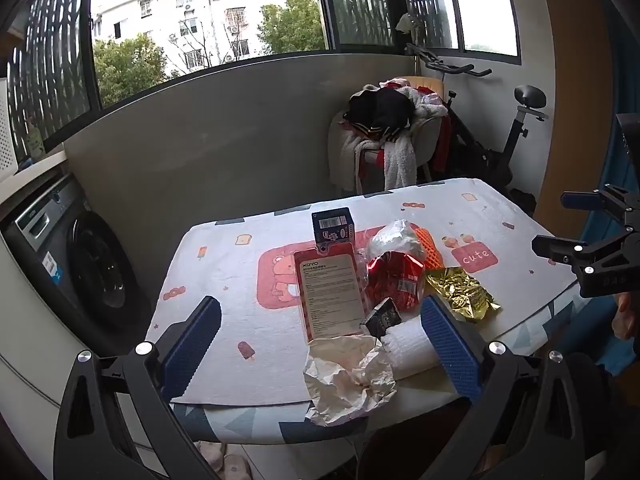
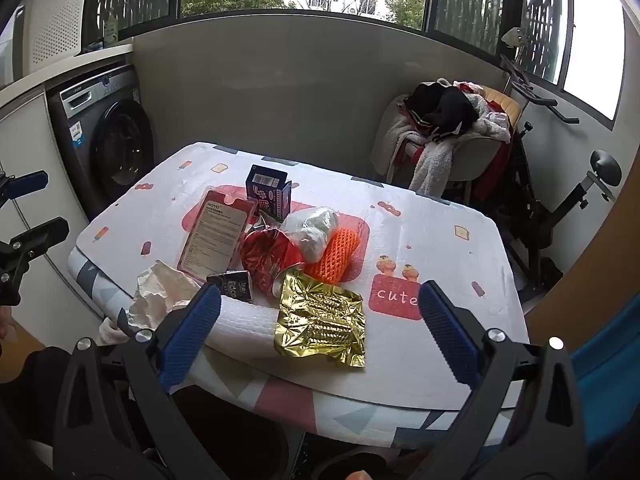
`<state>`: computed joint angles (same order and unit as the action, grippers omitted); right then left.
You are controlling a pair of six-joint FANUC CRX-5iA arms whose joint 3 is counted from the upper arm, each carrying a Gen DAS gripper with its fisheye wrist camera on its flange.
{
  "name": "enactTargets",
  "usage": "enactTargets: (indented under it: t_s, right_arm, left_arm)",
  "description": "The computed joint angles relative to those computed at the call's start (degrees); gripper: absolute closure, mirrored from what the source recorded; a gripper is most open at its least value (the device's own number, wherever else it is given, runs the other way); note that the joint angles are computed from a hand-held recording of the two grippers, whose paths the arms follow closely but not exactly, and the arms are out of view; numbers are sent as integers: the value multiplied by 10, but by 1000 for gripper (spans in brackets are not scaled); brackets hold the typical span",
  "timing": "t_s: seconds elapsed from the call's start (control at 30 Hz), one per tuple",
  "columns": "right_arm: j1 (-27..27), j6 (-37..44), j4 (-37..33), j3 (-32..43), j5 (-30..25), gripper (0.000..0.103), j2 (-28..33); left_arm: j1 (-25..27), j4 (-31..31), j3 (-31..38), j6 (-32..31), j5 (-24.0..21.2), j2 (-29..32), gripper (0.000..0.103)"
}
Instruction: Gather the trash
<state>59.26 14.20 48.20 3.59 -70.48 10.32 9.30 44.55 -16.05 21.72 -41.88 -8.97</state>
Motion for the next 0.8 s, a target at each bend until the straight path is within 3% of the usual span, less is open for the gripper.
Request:
enactTargets:
  t_s: [0.8]
  right_arm:
    - [2,-5,4,-5,0,6,-2]
  left_arm:
    - [1,10,-2,-8,2,1,5]
